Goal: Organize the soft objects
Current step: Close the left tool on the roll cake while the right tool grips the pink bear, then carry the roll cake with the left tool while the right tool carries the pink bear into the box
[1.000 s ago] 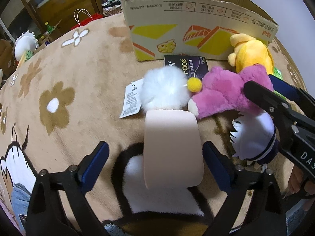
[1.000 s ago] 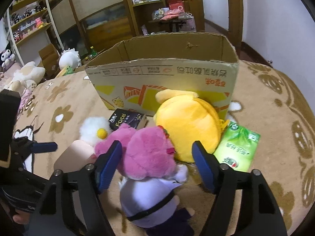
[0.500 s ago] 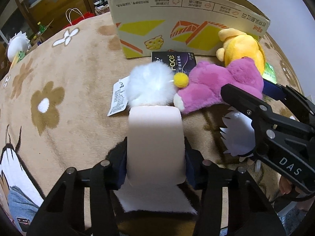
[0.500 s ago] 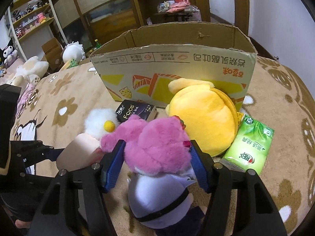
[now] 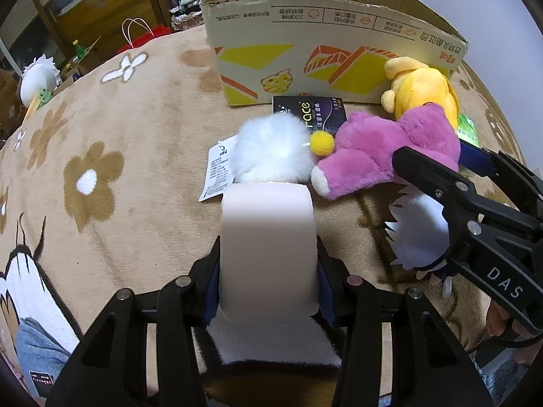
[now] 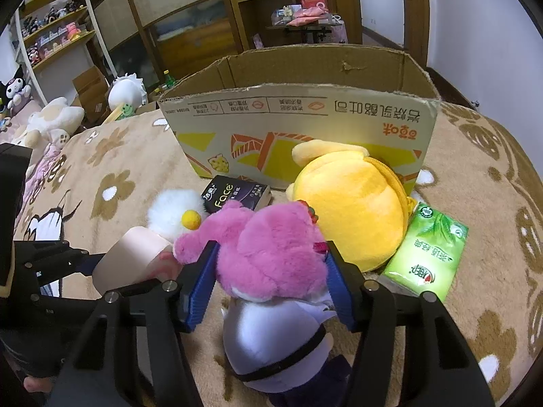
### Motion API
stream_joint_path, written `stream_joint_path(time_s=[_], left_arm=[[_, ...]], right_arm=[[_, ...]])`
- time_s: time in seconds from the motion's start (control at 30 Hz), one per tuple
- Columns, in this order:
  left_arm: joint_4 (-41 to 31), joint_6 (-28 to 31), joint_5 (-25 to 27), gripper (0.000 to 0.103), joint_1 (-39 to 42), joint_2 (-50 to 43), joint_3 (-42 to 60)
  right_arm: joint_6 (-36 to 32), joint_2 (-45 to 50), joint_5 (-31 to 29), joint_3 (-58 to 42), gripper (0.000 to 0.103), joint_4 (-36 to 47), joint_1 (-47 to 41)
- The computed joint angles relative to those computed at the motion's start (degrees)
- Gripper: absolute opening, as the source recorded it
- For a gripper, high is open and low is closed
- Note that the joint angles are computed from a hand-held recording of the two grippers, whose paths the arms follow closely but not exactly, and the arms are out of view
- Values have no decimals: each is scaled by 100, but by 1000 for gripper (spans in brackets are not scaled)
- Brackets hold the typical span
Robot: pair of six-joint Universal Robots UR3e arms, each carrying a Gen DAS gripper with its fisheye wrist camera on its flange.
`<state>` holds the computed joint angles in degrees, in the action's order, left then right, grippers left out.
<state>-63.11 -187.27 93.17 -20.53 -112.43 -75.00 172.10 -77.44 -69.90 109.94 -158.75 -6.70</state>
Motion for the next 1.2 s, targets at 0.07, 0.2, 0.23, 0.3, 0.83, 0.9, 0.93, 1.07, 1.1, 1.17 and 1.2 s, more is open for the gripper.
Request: stream_joint_path(time_s=[0.07, 0.2, 0.23, 0.3, 0.83, 0.9, 0.93, 1.07, 1.1, 1.17, 1.2], left_arm=[[12, -15, 14, 45, -9, 15, -10], [66, -13, 51, 45, -10, 31, -18], [81, -20, 56, 45, -15, 54, -40], [129, -25, 74, 45, -19, 87, -68], [887, -25, 315, 45, -39, 632, -589], [1073, -4, 333, 45, -43, 727, -712], [1183, 10, 348, 45, -49, 784, -769], [1667, 31, 461, 45, -113, 1002, -980], [1814, 47, 474, 45, -119, 1067, -1036], [1981, 37, 463, 45, -116, 1163, -1071], [2030, 31, 418, 45, -98, 1226, -1075]], right_arm=[[6, -43, -16, 26, 62, -16, -4], [18, -208, -73, 154, 62, -117, -9], [18, -275, -64, 206, 61, -133, -32], [32, -364, -56, 270, 61, -159, -70], [194, -1265, 139, 951, 60, -568, -439], [251, -1402, 164, 1026, 60, -609, -516], [284, -1470, 178, 1065, 60, -649, -557], [342, -1746, 113, 1216, 60, -775, -642], [360, -1795, 80, 1232, 60, -806, -652], [431, -1893, -2, 1253, 60, -883, -663], [474, -1929, -92, 1246, 60, -926, -645]])
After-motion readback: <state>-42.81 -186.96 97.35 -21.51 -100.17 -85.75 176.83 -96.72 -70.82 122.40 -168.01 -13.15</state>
